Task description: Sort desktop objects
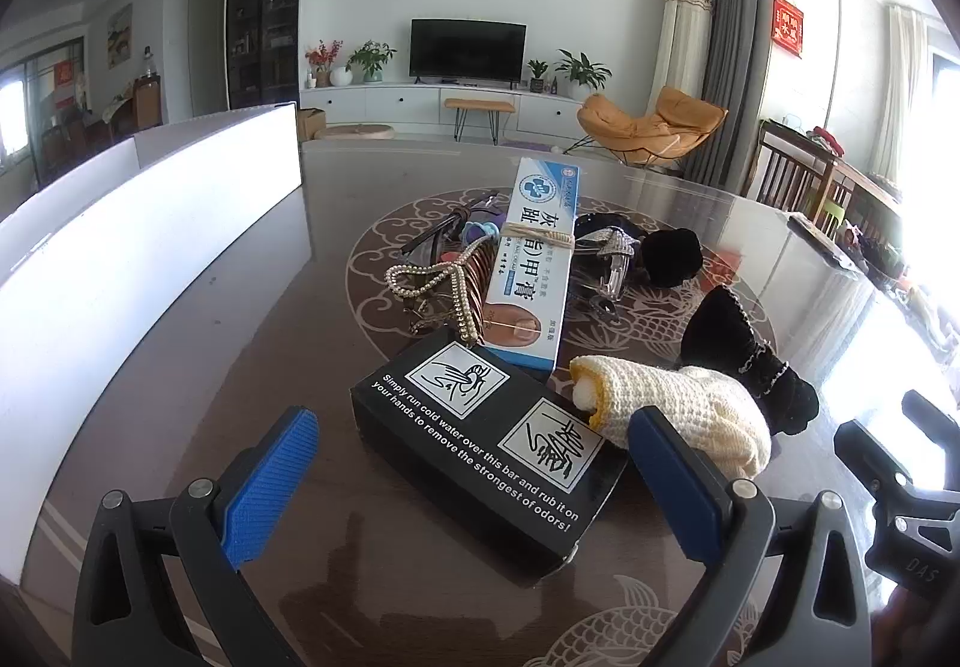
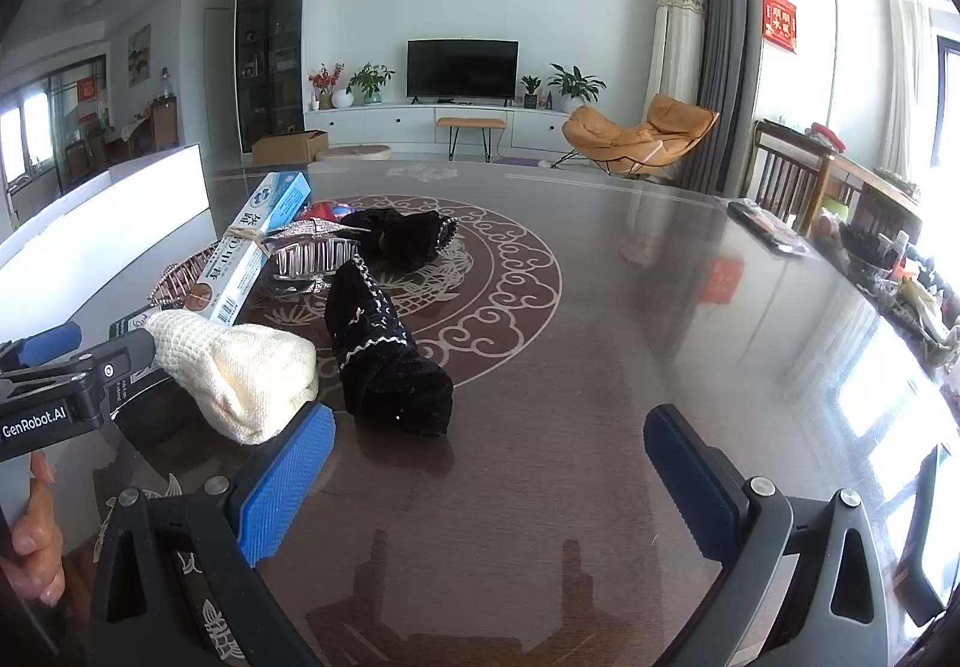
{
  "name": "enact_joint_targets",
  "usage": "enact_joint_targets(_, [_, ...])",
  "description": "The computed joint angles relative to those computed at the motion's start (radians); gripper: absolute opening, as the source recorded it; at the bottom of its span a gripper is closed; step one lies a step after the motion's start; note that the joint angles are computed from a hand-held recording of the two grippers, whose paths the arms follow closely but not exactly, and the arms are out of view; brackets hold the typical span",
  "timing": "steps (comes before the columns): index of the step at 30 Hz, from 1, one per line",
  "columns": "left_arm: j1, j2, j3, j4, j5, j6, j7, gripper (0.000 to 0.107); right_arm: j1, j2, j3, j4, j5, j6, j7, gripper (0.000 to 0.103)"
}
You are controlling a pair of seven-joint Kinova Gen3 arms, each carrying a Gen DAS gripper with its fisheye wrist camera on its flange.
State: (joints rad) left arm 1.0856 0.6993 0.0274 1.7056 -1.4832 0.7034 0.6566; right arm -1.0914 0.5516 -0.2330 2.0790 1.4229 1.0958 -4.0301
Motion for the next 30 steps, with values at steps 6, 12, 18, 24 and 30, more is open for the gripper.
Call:
enact_joint_targets(6, [0.001,0.001,-0.001,0.002,-0.012,0.003,0.012,0.103,0.005,-0.002,0.001,0.004,0.011,-0.005,-0.017,0.103])
enact_joint_targets(12, [-0.003,0.000,0.005,0.002,-0.008,0.006,0.004,0.103,0.014,-0.003,-0.004,0.013,0.029,-0.012,-0.044,0.103])
enact_joint_targets(18, [-0.005,-0.001,0.007,0.000,-0.001,0.003,-0.004,0.103,0.017,-0.003,-0.007,0.013,0.030,-0.011,-0.044,0.103])
enact_joint_targets(24, [-0.001,0.002,0.001,-0.001,-0.004,0.002,0.001,0.103,0.021,-0.004,-0.008,0.014,0.035,-0.016,-0.046,0.103])
enact_joint_targets(30, [0.000,0.003,0.001,0.000,-0.014,0.004,0.012,0.103,0.022,-0.003,-0.008,0.013,0.039,-0.018,-0.048,0.103])
